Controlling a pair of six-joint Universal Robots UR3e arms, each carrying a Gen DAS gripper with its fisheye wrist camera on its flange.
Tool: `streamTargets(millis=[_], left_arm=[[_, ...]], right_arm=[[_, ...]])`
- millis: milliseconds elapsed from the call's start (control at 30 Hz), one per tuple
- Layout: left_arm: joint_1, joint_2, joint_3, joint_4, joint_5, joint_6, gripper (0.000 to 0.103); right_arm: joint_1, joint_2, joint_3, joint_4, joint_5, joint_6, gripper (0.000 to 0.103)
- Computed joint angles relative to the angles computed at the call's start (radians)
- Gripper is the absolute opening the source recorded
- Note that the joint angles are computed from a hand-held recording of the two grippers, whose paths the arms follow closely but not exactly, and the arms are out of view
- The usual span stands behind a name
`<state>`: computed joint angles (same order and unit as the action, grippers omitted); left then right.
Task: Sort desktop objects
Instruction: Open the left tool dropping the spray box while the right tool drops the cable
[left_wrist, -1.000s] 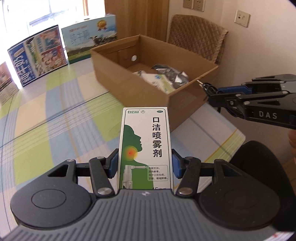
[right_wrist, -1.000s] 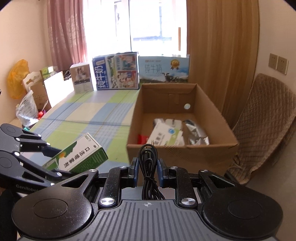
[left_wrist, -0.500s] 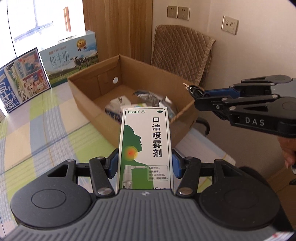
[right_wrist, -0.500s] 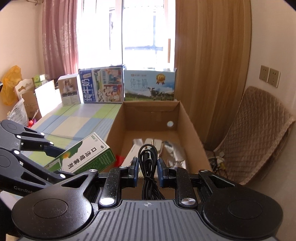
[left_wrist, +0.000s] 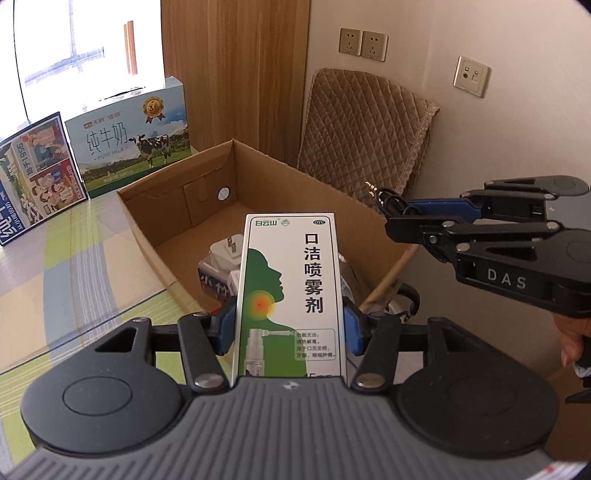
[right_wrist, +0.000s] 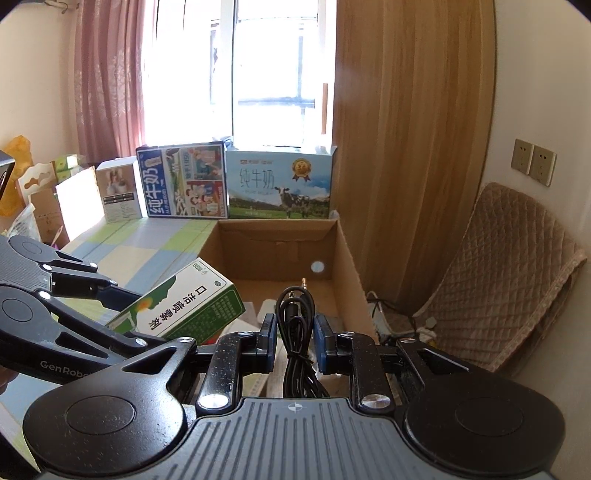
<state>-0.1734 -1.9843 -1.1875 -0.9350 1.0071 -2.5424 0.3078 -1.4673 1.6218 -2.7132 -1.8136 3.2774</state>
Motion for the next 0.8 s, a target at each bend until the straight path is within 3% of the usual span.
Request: streamTargets(millis=[800], left_arm=[[-0.039, -0.307, 0.417, -0.106, 0.021, -0.13, 0.051]], right_arm=[[-0.117, 0.1, -0.05, -0.054, 0.115, -0.019, 0.018]])
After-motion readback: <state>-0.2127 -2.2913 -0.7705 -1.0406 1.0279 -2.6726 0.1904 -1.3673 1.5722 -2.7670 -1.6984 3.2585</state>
